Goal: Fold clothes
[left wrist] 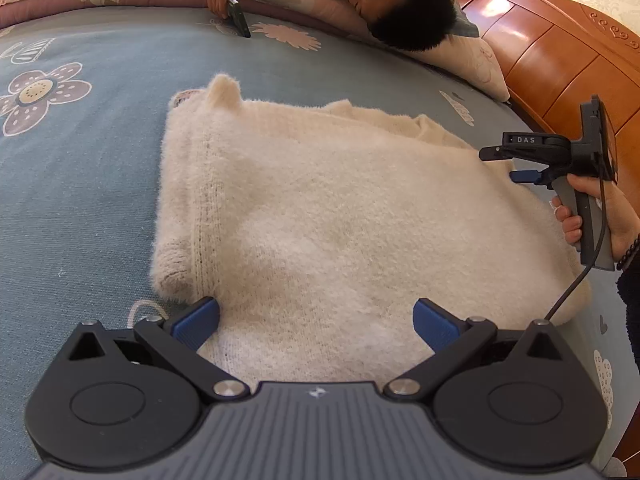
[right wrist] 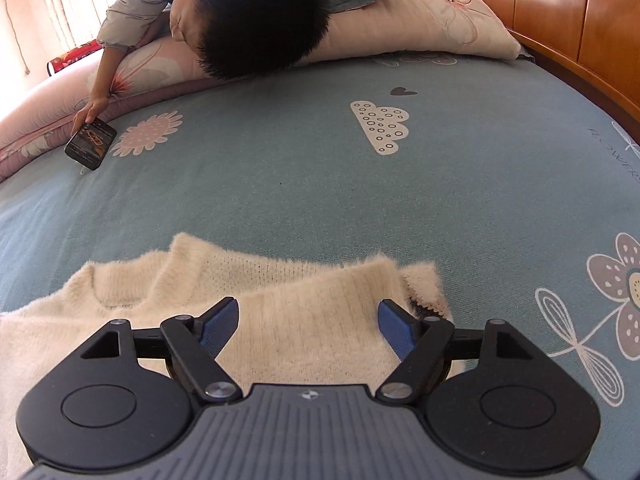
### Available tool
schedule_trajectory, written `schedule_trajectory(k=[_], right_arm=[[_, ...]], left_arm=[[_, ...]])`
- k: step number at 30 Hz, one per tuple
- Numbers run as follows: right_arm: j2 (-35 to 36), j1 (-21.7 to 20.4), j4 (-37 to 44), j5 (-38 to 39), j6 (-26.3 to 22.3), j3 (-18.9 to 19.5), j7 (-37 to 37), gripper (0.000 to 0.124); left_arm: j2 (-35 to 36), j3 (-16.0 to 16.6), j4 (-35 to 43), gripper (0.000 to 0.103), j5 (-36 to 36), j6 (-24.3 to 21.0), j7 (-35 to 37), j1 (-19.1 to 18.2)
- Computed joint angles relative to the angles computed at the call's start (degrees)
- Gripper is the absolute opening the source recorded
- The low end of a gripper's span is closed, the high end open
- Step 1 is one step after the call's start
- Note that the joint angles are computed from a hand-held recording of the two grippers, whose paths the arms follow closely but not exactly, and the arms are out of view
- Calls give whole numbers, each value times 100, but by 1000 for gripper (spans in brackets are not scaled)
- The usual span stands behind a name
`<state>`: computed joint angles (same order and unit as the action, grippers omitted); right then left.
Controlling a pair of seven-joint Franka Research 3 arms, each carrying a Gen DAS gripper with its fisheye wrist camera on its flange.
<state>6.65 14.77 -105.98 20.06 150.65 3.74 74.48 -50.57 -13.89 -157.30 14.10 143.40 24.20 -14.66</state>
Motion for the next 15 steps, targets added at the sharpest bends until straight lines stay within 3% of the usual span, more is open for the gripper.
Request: schedule_trajectory(k=[4,8,13,15], right_arm=[[206,57,106,-76,127,41,-97,95],[80,75,76,-90,182,52,-172,95],[-32,-33,66,760,347,151,-795,95],[95,7,194,676,261,111,-659,95]], left_arm=[[19,-12,-12,102,32,42,-12,22],[37,-28,8,102,63,8,0,15],[41,-34,6,102,98,19,-3,22],[34,-18,-3,102,103,26,18,12]])
